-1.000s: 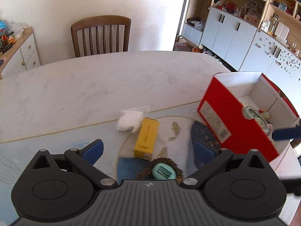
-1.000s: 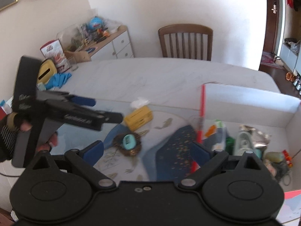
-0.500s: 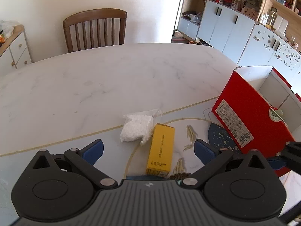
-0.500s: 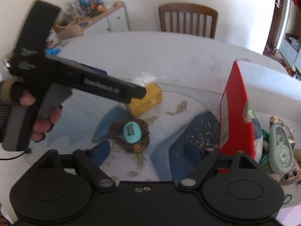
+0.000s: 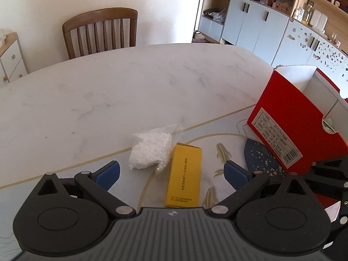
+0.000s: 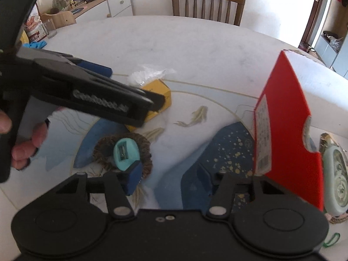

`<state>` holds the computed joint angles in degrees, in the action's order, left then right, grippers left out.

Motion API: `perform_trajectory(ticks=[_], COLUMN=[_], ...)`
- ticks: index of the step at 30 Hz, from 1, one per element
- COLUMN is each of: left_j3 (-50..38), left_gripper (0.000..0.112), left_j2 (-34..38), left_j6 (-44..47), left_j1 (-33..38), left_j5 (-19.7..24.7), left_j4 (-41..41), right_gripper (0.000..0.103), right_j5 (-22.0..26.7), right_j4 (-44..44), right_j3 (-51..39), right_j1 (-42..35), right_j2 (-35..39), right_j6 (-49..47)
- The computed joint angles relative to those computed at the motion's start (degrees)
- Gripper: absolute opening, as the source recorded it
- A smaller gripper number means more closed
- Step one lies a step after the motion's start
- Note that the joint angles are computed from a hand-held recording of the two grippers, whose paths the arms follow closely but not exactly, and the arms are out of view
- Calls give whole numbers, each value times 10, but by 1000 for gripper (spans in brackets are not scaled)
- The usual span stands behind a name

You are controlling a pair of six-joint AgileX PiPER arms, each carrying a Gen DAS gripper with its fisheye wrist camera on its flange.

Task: Organize objects
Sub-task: 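Grasp the yellow box with the left tool while the right tool grasps the brown bead bracelet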

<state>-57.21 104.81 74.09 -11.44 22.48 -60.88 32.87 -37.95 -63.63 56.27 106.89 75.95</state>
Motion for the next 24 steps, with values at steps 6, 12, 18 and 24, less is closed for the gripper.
perform_trajectory(ticks=[6, 12, 18, 24], left_j3=[-1, 6, 18, 30], left_gripper=[87, 70, 52, 41], left_j2=[10, 14, 12, 6], left_j6=[20, 36, 34, 17], left_j1=[-6, -15, -27, -37], left_j5=[2, -10, -36, -51], left_j4=[-14, -19, -11, -2], right_gripper=[43, 37, 24, 16], right_j5=[-3, -6, 20, 28], right_j4=[12, 10, -20, -23], right_j3=[-23, -36, -50, -60], right_j1=[-4, 0, 25, 34], right_j2=[19, 37, 49, 55], right_j6=[-28, -40, -30, -21])
